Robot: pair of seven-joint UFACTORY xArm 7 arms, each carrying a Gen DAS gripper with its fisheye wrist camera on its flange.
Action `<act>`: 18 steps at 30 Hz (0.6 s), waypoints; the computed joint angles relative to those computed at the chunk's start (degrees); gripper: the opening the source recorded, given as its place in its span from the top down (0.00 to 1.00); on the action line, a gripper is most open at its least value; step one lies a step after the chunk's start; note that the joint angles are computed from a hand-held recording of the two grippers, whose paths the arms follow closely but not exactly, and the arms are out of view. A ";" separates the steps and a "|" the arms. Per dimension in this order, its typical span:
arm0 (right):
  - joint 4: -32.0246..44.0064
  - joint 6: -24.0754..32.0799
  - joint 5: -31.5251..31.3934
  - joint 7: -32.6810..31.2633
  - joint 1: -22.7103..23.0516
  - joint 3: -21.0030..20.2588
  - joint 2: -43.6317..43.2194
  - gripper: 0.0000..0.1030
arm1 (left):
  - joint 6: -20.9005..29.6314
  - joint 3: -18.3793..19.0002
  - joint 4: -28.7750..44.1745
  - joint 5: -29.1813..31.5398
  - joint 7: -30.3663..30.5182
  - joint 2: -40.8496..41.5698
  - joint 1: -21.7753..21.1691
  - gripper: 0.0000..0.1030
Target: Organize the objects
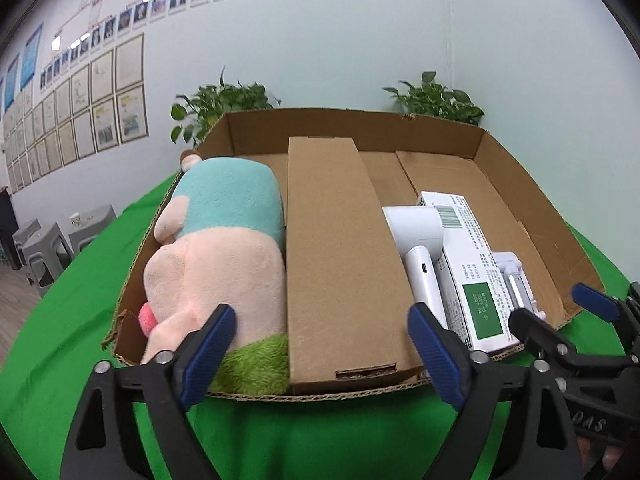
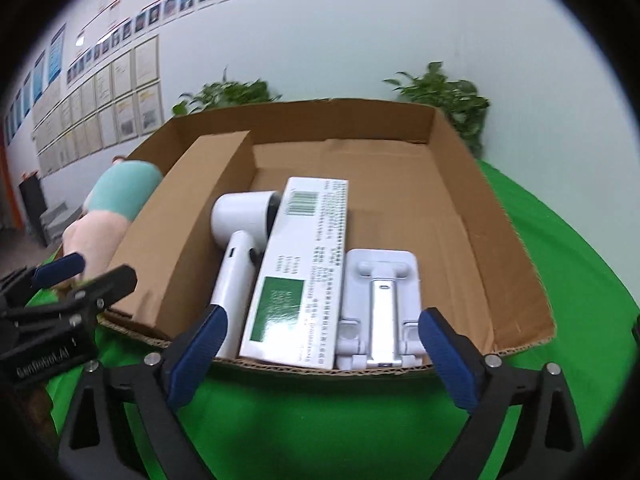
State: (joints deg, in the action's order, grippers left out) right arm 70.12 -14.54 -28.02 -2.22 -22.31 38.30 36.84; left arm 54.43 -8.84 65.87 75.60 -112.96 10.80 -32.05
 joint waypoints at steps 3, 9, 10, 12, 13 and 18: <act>-0.21 -1.16 1.30 0.30 3.49 -3.87 -1.02 0.02 | 3.27 0.03 1.30 0.72 -1.27 1.77 -1.06 0.10; 0.52 -1.43 0.49 1.25 5.30 -6.33 -1.18 0.02 | 5.08 0.63 2.30 0.58 -1.99 3.21 -2.12 0.06; 0.56 -1.28 0.40 1.36 5.25 -6.30 -1.20 0.01 | 4.80 0.74 2.15 0.52 -1.97 3.08 -2.08 0.06; 0.93 -0.77 0.29 1.42 5.08 -6.02 -0.95 0.01 | 4.53 0.87 2.23 -0.02 -1.78 3.16 -1.93 0.03; 1.20 -0.31 0.30 1.35 4.90 -5.74 -0.73 0.01 | 4.52 0.93 2.35 -0.42 -1.56 3.26 -1.87 0.01; 1.17 -0.25 1.69 0.47 5.71 -6.44 -0.96 0.01 | 4.79 1.22 2.72 -0.93 -1.19 3.55 -2.02 0.01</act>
